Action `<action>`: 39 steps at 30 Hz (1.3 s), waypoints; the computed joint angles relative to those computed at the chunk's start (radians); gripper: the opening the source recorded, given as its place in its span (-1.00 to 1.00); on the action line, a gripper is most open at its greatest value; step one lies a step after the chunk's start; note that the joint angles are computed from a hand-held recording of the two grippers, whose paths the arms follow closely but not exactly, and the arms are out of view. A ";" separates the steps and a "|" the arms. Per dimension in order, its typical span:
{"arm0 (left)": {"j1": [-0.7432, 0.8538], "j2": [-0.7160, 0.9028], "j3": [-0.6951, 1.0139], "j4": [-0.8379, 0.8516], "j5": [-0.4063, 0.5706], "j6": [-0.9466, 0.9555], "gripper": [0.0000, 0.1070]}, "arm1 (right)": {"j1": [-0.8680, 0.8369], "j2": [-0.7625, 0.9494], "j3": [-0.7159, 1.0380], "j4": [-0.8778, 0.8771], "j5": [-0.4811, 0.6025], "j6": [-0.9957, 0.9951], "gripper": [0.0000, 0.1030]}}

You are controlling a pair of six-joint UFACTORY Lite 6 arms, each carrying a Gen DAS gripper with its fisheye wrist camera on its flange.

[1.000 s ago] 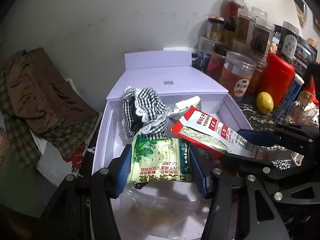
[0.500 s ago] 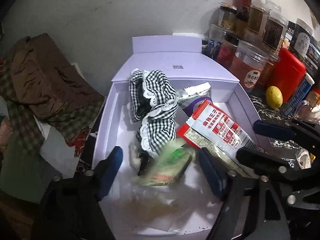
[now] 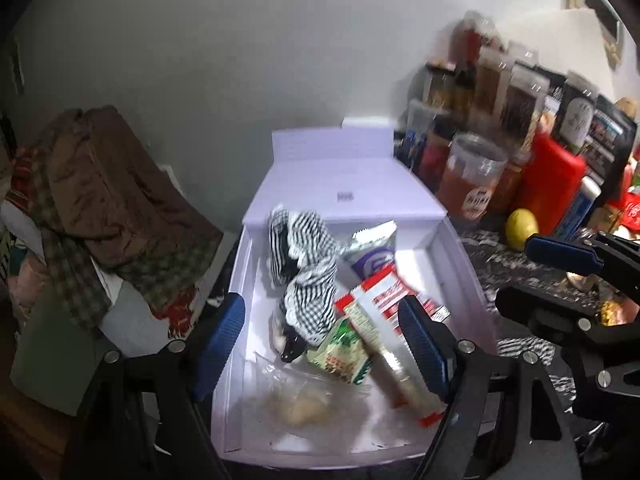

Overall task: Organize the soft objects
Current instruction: 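Withdraw both tools from the box toward the gingham scrunchie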

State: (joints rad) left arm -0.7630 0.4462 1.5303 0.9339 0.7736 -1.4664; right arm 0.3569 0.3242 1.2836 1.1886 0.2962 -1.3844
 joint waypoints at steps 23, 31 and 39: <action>-0.344 0.115 0.419 0.102 0.244 0.050 0.48 | -0.260 -0.698 -0.421 -0.107 0.126 0.045 0.13; -0.416 0.285 0.672 0.051 0.268 0.136 0.48 | -0.485 -0.846 -0.522 -0.105 0.279 -0.011 0.19; -0.442 0.495 0.969 -0.038 0.287 0.229 0.48 | -0.706 -0.888 -0.595 -0.076 0.419 -0.113 0.25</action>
State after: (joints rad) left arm -1.2054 0.9412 2.4989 0.8962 1.0608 -1.2378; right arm -0.3487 -0.5638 0.6889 1.1130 0.7148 -1.4975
